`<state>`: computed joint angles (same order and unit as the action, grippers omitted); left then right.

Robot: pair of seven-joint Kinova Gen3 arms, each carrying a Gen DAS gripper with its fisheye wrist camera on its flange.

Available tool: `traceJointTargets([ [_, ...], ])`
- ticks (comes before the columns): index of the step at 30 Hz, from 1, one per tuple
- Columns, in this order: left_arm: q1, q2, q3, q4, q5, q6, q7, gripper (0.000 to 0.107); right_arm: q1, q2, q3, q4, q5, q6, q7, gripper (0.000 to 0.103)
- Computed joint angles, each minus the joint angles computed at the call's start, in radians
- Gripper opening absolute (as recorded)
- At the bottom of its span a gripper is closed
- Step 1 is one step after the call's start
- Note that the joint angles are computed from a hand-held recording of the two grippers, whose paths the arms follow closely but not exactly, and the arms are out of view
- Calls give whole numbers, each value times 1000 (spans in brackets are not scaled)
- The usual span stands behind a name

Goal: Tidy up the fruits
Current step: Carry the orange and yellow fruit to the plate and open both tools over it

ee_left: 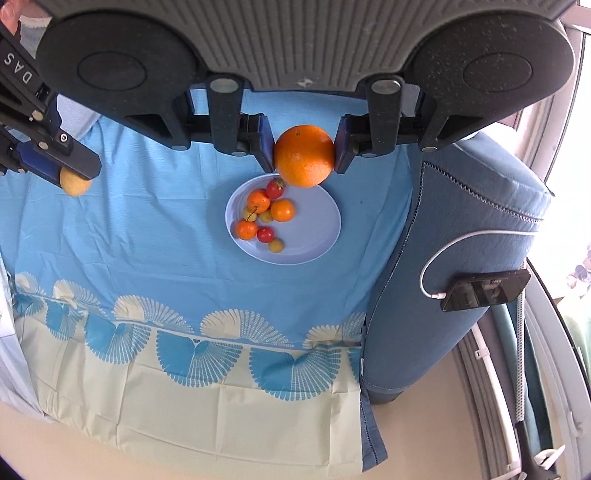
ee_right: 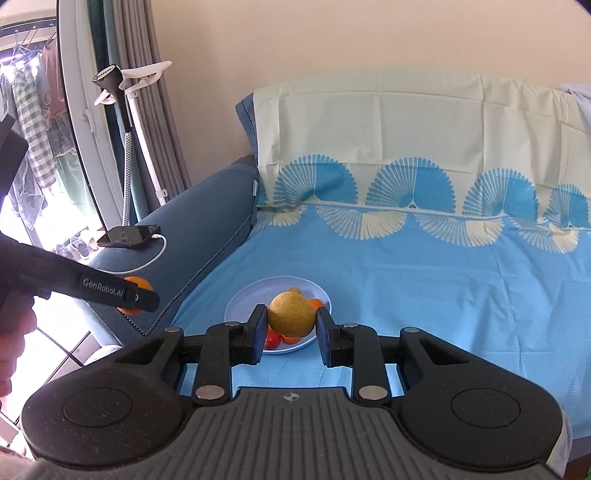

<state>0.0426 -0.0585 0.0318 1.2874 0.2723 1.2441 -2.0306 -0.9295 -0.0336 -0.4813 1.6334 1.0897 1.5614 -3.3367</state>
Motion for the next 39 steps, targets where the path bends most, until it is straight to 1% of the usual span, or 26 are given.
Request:
traceJointTargets([
  [6,-12,-17,-19,14,37,5,-24,37,-23,14,-7,-14,18,36,13,29],
  [17,-15,-11,-18,18,44,0,-25,37,-43,28,9,-30,14,59,4,29],
  [26,-17,13,-10,10,34,4,-14,37,-33,30,30,-38,-13,31,20,29],
  [31,-17,38,-2,-2,22,9,3,37,-8,27,43,-45,-43,-5,57,29],
  [36,-16,76,7,-28,6,18,27,37,20,30,61,-53,-72,-48,103,29],
  [39,-19,112,13,-65,0,33,44,37,42,33,75,-56,-84,-71,129,29],
])
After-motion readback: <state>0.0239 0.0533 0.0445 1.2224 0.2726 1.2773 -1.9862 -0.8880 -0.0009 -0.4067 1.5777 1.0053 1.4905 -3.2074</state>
